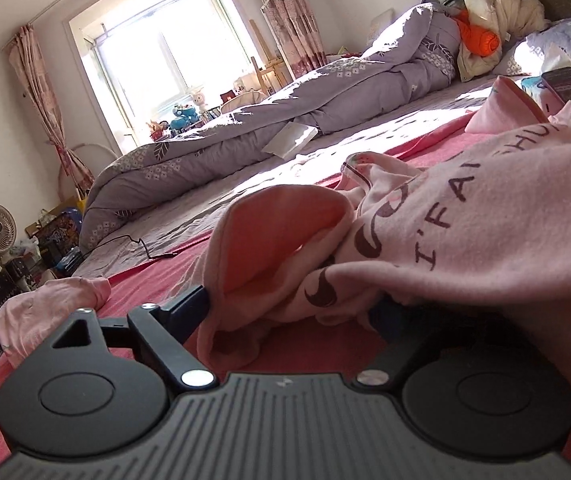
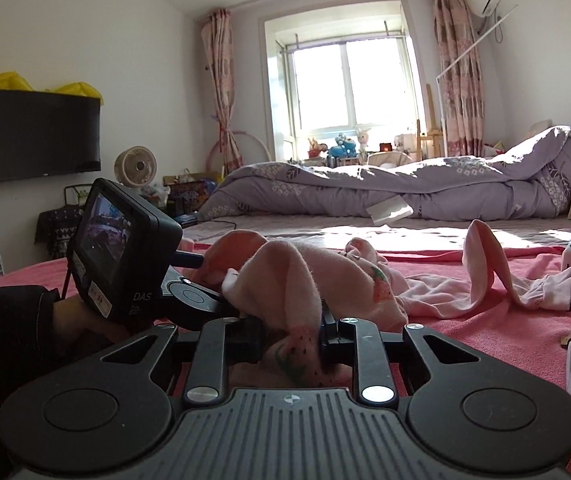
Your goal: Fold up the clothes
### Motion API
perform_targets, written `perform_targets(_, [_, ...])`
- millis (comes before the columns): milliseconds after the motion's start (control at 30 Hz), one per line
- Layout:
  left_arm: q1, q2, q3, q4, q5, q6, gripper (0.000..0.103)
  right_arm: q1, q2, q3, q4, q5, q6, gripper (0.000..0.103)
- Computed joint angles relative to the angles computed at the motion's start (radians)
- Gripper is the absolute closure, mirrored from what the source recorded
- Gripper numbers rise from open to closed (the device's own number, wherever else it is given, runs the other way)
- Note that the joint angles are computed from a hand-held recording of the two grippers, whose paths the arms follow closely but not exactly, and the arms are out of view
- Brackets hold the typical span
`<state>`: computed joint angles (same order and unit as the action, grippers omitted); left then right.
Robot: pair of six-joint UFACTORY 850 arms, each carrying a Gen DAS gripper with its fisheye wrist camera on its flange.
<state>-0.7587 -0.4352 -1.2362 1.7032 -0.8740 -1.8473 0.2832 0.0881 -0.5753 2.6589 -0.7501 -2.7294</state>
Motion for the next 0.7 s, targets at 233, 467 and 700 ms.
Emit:
perform_targets(233, [0.044, 0.129, 0.076, 0.065, -0.048, -0.326, 0.072, -0.01, 0.009, 0.007, -0.111, -0.041, 0.069, 0.078])
perform_targets(467, [0.116, 0.264, 0.174, 0.024, 0.081, -0.376, 0.055, -0.024, -0.006, -0.011, -0.357, -0.104, 0.229, 0.077])
perform_targets(700, [0.183, 0.238, 0.155, -0.132, 0.568, -0.319, 0.02, -0.022, 0.007, 0.005, -0.418, -0.078, 0.268, 0.074])
